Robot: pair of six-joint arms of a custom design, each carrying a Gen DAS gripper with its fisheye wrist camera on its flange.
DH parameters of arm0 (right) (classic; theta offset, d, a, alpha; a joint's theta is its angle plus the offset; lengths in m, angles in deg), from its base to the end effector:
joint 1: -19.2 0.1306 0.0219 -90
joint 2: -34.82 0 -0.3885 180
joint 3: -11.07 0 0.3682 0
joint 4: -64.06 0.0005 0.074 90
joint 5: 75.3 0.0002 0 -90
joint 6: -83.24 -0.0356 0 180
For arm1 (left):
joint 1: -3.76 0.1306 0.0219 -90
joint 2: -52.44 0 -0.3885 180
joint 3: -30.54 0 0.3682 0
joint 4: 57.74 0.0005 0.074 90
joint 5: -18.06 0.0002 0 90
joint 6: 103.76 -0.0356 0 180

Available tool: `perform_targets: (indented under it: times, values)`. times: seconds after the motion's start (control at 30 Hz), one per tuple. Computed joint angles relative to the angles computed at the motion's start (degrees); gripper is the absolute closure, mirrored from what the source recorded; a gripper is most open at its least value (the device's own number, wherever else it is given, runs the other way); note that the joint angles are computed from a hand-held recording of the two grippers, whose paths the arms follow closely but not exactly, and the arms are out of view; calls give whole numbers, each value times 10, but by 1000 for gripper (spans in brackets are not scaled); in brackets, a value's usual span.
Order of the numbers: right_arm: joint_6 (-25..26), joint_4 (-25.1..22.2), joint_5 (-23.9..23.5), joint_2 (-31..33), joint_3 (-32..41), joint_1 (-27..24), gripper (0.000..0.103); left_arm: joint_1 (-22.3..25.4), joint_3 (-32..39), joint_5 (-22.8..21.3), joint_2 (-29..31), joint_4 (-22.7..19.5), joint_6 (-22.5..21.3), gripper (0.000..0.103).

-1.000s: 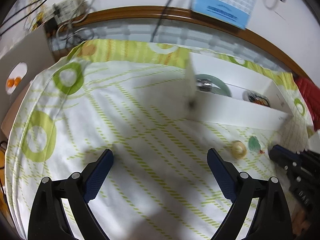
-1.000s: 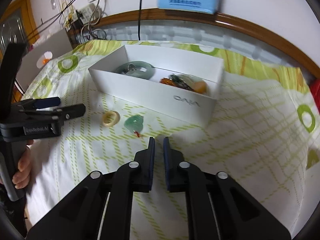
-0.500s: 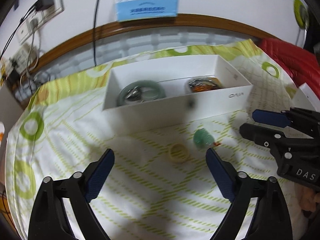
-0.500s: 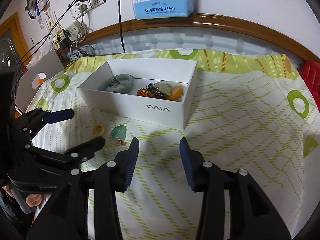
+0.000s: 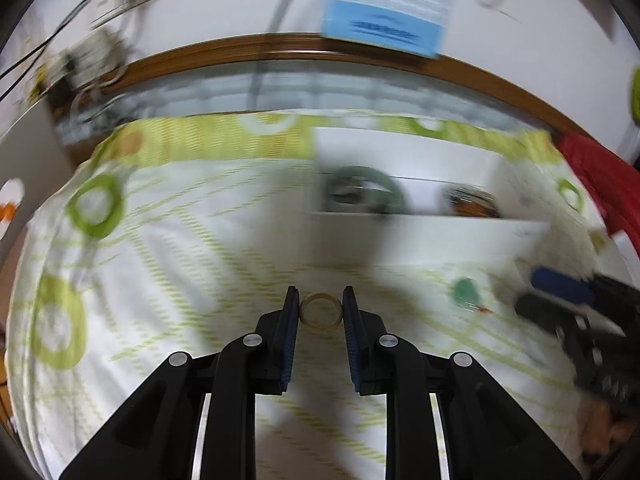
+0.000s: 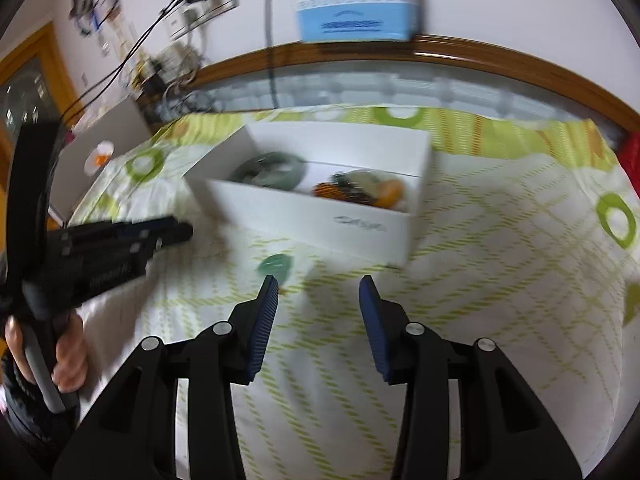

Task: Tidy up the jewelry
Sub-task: 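Grasp the pale jade donut ring with the left gripper while the right grasps the green jade bead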

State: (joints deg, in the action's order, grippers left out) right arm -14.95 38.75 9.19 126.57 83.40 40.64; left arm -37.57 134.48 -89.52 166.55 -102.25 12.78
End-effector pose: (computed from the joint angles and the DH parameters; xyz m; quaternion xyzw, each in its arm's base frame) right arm 0.4258 0.1704 0.3193 -0.1247 0.9136 0.1412 0.3603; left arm 0.4613 -0.3920 0.3320 0.0752 0.9398 -0.0466 0.3300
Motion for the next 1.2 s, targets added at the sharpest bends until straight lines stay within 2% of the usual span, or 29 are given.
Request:
perform_targets:
  times: [0.1, 0.27, 0.3, 0.33, 0.37, 0.4, 0.67, 1.2]
  values:
    - [22, -13, 11, 13, 13, 18, 48, 8, -2, 6, -2, -3, 16, 81]
    - [40, -32, 36, 41, 43, 41, 46, 5, -6, 3, -4, -2, 10, 81]
    - [43, -32, 39, 46, 48, 44, 47, 5, -5, 4, -4, -4, 9, 81]
    - [50, -44, 47, 54, 56, 49, 66, 6, -3, 5, -2, -6, 10, 81]
    - [54, -44, 68, 56, 58, 55, 80, 6, 0, 7, 1, -9, 11, 81]
    - [60, -44, 76, 56, 58, 58, 88, 7, 1, 9, 3, -10, 10, 81]
    - [30, -6, 43, 15, 14, 37, 89, 4, 1, 2, 5, -12, 1, 81]
    - [14, -9, 38, 10, 8, 31, 89, -10, -8, 7, 0, 5, -31, 81]
